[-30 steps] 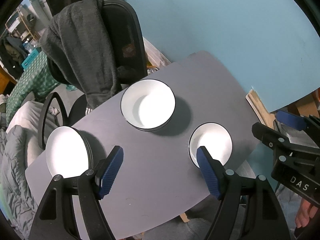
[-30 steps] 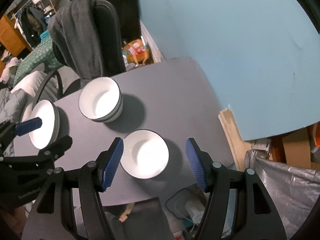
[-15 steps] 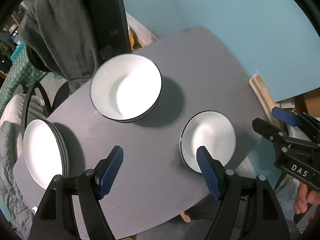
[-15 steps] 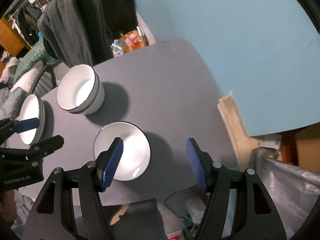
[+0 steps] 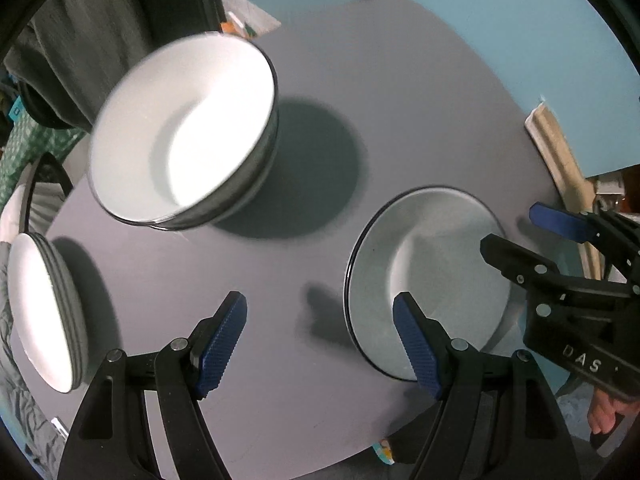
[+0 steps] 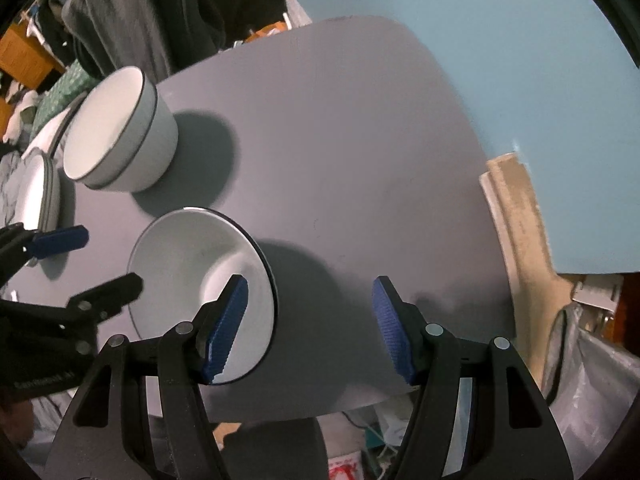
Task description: Organize plates and bowls
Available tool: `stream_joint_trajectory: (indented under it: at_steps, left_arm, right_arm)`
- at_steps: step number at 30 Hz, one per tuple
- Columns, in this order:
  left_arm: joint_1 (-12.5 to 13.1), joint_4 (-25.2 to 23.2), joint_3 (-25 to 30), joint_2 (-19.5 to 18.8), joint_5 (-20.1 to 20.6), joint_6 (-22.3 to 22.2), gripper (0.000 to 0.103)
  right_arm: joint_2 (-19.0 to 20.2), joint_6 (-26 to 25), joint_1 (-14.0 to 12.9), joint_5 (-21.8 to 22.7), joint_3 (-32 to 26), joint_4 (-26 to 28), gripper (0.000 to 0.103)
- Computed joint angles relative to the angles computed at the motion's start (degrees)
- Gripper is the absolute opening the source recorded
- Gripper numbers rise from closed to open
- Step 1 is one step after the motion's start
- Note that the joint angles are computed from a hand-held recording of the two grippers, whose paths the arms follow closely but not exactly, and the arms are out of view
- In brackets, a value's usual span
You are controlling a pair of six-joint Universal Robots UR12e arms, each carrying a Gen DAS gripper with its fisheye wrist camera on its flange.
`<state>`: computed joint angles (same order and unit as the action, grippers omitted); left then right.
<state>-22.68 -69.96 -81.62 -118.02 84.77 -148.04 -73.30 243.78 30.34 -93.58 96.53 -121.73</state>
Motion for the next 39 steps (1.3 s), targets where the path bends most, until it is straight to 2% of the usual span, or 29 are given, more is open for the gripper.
stream_joint_trajectory:
  at_steps: [10, 12, 16, 21, 23, 25, 26, 32, 39]
  left_arm:
    - [-0.40, -0.45, -0.46, -0.79, 1.02, -1.92, 0.077]
    - [-0.39, -0.54, -0.42, -0.92, 0.97, -2.53, 0.073]
    - [-0.47, -1.43, -0.22, -1.20, 1.49, -3.62, 0.055]
    - [0.57, -3.55, 0.56, -1.93, -1.40, -3.84, 0.041]
    - [0.73, -4.42, 0.62, -1.83, -2.70, -3.31, 0.027]
    - [0.49, -4.06, 0.29, -1.54, -2.46, -2.49, 0.019]
    - [0.40, -3.92, 0.11, -1.38, -2.37, -2.15, 0.011]
    - [0.61, -2.68, -0.90, -0.51, -0.95, -2.80, 0.011]
    - [2.25, -1.08, -1.80, 0.46, 1.27, -4.62, 0.011]
  right_arm:
    - [0.85, -1.52, -0.92, 3.69, 1.56, -2.29, 0.059]
    - [0.93, -1.47, -1.06, 4.20, 1.82, -2.94, 0.057]
    - [1.49, -1.91, -1.51, 5.32, 1.73, -3.88, 0.045]
    - [2.27, -3.65, -1.81, 6.35, 0.90, -2.99, 0.024]
    - [2.58, -4.40, -1.91, 7.05, 0.56, -3.30, 0.015]
    - [2.94, -5.40, -1.82, 6.92, -0.05, -2.96, 0.010]
    - [3.17, -5.93, -1.72, 6.67, -0.53, -2.43, 0.010]
    - [3.70, -5.53, -1.76, 7.17, -1.07, -3.19, 0.009]
    - [5.40, -8.59, -1.23, 7.77, -3.85, -2.49, 0.009]
